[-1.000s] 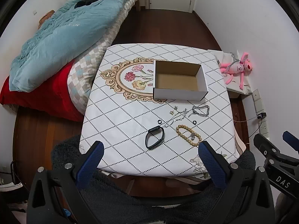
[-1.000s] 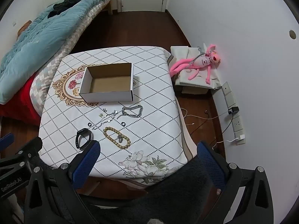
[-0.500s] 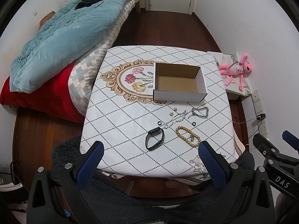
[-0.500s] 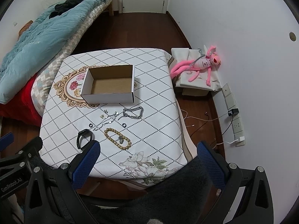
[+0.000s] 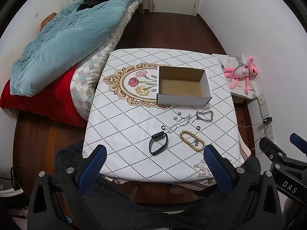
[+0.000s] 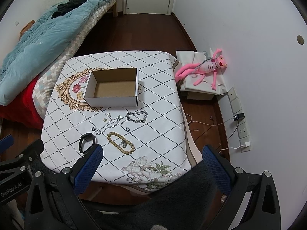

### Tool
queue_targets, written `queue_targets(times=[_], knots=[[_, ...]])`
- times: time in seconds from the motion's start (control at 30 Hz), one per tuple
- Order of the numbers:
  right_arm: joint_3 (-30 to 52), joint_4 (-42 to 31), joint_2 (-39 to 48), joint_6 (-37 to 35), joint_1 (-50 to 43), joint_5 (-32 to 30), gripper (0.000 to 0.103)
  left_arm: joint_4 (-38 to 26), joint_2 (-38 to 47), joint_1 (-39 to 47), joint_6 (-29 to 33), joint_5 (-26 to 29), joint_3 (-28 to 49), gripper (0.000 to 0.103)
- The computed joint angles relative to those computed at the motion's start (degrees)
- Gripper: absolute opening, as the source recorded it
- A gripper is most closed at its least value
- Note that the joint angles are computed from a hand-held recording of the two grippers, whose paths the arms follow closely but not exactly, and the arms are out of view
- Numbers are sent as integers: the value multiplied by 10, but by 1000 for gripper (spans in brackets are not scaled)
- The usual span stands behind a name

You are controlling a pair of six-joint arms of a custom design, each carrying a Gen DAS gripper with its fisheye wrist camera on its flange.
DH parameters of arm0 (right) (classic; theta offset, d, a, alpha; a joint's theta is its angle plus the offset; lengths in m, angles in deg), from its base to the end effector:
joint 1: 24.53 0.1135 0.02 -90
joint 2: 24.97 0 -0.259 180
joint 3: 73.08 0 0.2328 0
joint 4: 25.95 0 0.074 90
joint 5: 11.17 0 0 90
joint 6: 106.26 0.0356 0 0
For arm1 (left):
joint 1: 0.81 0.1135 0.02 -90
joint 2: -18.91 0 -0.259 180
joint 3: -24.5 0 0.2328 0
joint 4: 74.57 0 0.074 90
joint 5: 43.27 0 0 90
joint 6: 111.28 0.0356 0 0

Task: Organize jewelry

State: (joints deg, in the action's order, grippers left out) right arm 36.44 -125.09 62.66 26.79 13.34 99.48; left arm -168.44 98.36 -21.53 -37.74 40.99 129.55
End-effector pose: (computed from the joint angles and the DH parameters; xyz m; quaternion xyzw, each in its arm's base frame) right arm 0.2043 0.1429 0.3544 0.0641 0.9758 -0.0646 0.1987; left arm 0.2099 -0.0756 0.3671 0.0270 0.9805 -0.0134 0.1941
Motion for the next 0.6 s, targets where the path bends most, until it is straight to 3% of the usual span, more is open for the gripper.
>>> queue_targets(times=[0.6], knots=[[18, -13, 1, -5, 0, 2, 103, 0, -1, 1, 0, 0, 4, 103]])
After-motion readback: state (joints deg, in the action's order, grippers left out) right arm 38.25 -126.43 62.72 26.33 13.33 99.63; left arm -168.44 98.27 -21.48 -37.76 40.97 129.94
